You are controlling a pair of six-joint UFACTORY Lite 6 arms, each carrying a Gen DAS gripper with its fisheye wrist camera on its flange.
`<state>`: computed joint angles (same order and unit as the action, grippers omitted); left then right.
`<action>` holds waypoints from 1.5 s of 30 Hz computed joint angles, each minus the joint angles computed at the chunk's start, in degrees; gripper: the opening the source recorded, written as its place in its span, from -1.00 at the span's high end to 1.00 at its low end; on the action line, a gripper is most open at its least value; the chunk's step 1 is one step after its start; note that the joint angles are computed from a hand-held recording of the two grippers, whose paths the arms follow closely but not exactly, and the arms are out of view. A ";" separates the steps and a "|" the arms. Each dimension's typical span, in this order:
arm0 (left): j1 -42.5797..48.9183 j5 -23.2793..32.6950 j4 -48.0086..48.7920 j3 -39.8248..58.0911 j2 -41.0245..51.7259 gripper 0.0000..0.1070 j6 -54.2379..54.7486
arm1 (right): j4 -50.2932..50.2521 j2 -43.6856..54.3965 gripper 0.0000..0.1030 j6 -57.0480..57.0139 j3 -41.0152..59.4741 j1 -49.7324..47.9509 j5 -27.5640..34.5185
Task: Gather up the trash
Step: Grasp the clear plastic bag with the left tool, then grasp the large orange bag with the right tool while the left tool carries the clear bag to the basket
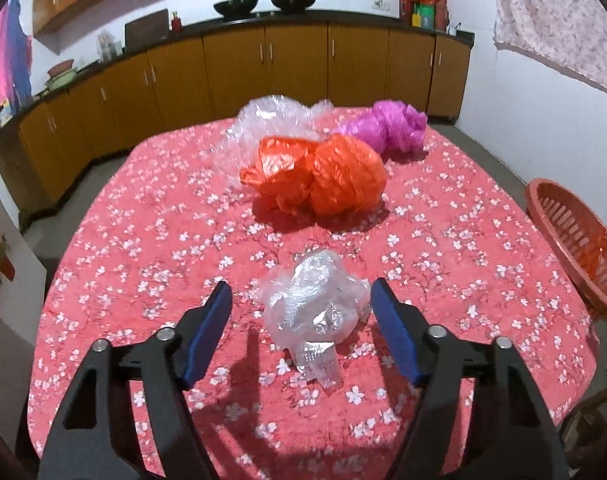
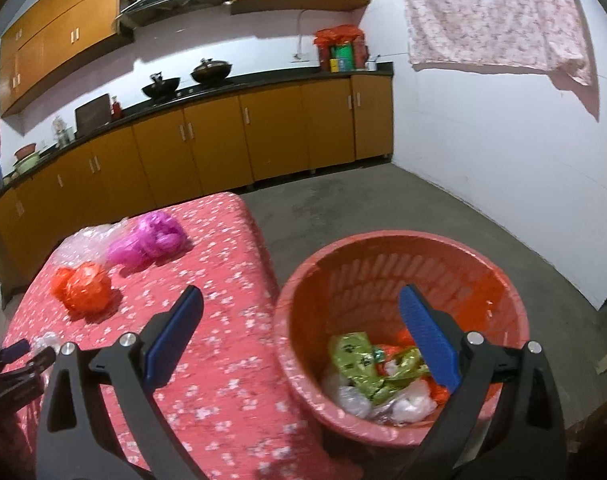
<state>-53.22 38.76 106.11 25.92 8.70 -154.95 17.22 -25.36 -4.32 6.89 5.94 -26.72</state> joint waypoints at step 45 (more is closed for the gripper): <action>53.86 -9.95 47.16 2.93 5.10 0.40 -12.91 | 6.39 68.80 -0.12 -7.15 69.32 32.14 13.78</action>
